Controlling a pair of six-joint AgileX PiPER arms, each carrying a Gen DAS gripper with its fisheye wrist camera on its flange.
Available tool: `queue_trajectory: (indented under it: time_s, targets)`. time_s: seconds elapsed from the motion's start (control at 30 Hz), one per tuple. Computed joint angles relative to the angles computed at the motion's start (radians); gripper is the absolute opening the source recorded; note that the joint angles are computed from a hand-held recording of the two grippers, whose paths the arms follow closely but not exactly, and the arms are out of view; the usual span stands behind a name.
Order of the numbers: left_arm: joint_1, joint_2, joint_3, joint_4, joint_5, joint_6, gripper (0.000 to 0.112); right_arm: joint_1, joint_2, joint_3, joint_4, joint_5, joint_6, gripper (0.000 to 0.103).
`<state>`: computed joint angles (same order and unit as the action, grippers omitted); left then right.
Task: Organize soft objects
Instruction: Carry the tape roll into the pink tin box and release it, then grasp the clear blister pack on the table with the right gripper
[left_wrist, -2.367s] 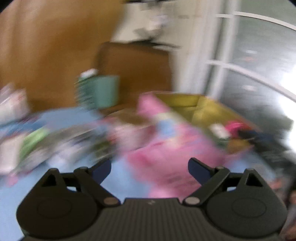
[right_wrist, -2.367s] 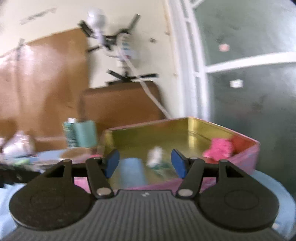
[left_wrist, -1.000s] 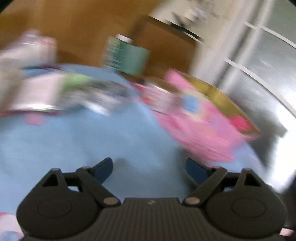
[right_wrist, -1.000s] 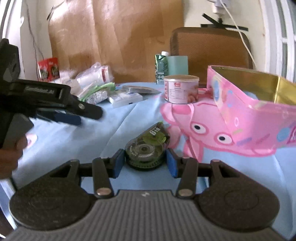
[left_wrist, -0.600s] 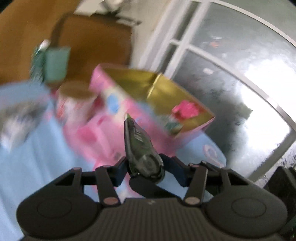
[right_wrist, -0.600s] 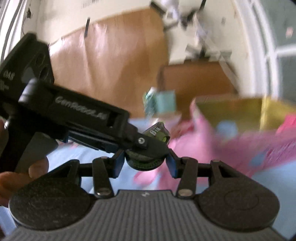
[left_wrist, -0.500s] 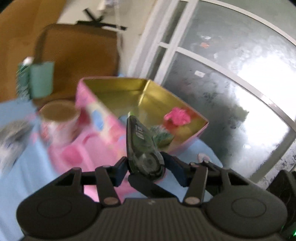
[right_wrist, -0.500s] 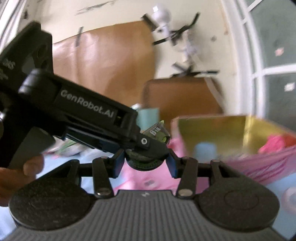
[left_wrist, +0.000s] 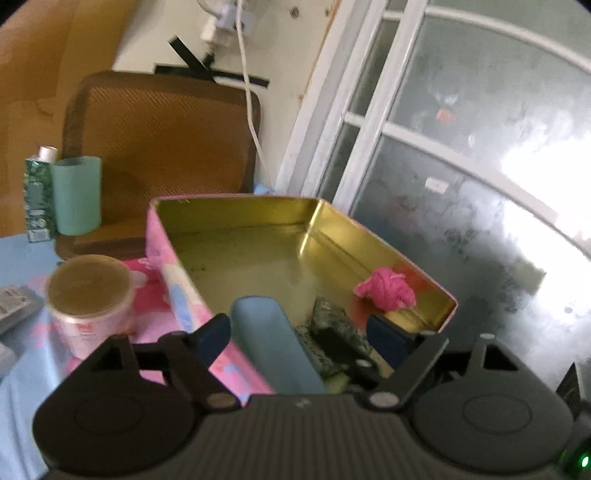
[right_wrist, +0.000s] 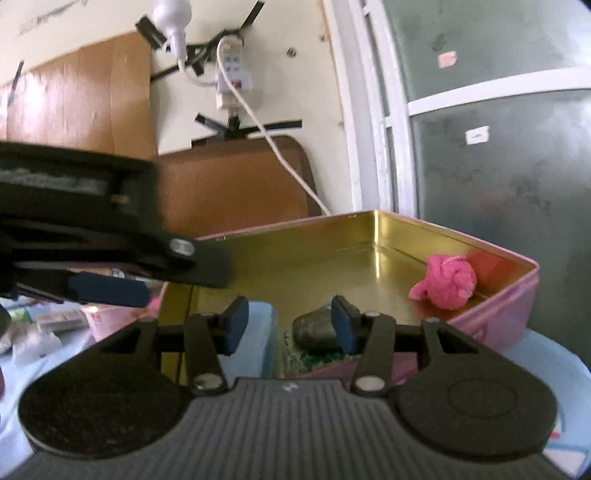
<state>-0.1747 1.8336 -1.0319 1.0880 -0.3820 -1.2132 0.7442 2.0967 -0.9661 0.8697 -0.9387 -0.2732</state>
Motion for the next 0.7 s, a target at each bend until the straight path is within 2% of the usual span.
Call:
queue_trajectory:
  time_s: [0.17,0.27,0.37,0.43,0.53,0.6,0.7]
  targets:
    - [0.17,-0.113,0.246,-0.196,-0.146,0.341,0.086,0.076,-0.028,0.087,-0.042,-0.121,0.104,0.054]
    - [0.299,-0.139,0.363,-0.286,-0.171,0.498,0.086,0.108,-0.028,0.066,-0.107,-0.088,0.085,0.054]
    - [0.446,-0.127,0.428,-0.366,-0.181,0.603,0.086,0.128,0.009,-0.008,-0.186,0.013,0.059,0.054]
    - [0.513,-0.105,0.437,-0.448,-0.158,0.669,0.086,0.138,0.045,-0.08,-0.214,0.103,0.036,0.053]
    - [0.593,-0.062,0.437,-0.448,-0.192,0.689,0.086,0.135,0.088,-0.205,-0.202,0.27,-0.012,0.053]
    - [0.613,-0.034,0.411,-0.4,-0.169,0.633,0.085,0.121,0.1,-0.275,-0.208,0.395,0.004,0.054]
    - [0.678,-0.008,0.387,-0.243,-0.233,0.498,0.087,0.089,0.14,-0.426,-0.206,0.578,-0.004,0.054]
